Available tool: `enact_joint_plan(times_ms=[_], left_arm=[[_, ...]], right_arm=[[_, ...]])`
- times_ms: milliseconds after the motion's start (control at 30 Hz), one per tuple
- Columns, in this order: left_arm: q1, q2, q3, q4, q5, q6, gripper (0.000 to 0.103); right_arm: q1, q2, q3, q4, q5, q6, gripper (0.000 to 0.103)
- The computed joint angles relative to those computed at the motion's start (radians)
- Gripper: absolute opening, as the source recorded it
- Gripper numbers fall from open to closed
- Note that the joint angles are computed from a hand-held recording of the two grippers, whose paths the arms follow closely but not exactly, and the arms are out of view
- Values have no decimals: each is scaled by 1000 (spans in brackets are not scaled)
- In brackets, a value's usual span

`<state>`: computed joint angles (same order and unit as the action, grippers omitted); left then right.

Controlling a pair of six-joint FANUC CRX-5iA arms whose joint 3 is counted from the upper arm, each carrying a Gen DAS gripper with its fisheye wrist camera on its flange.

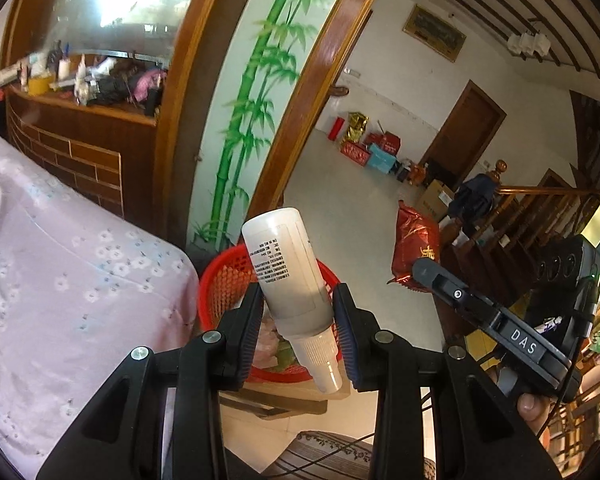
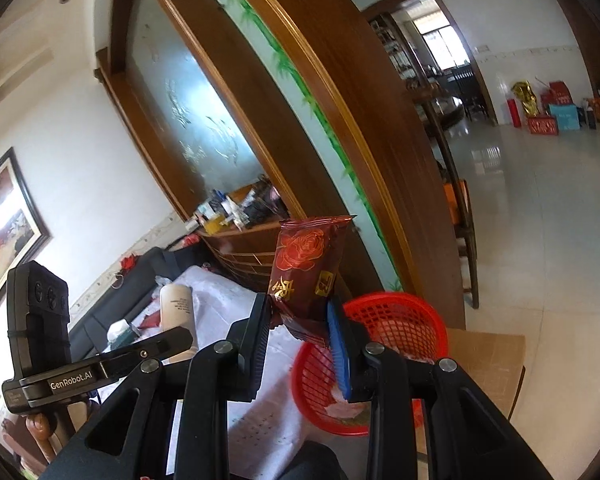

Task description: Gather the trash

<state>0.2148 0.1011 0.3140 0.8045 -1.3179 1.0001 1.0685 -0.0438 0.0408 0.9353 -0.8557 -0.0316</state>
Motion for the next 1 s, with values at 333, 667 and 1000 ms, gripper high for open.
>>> enact_joint_plan(times_ms=[333,667,1000], left_arm=[[-58,107,57,-56,-31,19,34],[-98,169,88,-124,-64,34,34],[-63,135,57,-152,-47,44,64]], right_arm=[[-54,15,9,-149,12,35,30],[-92,54,48,-264,10,91,32],[-124,49,11,-271,58,5,61]])
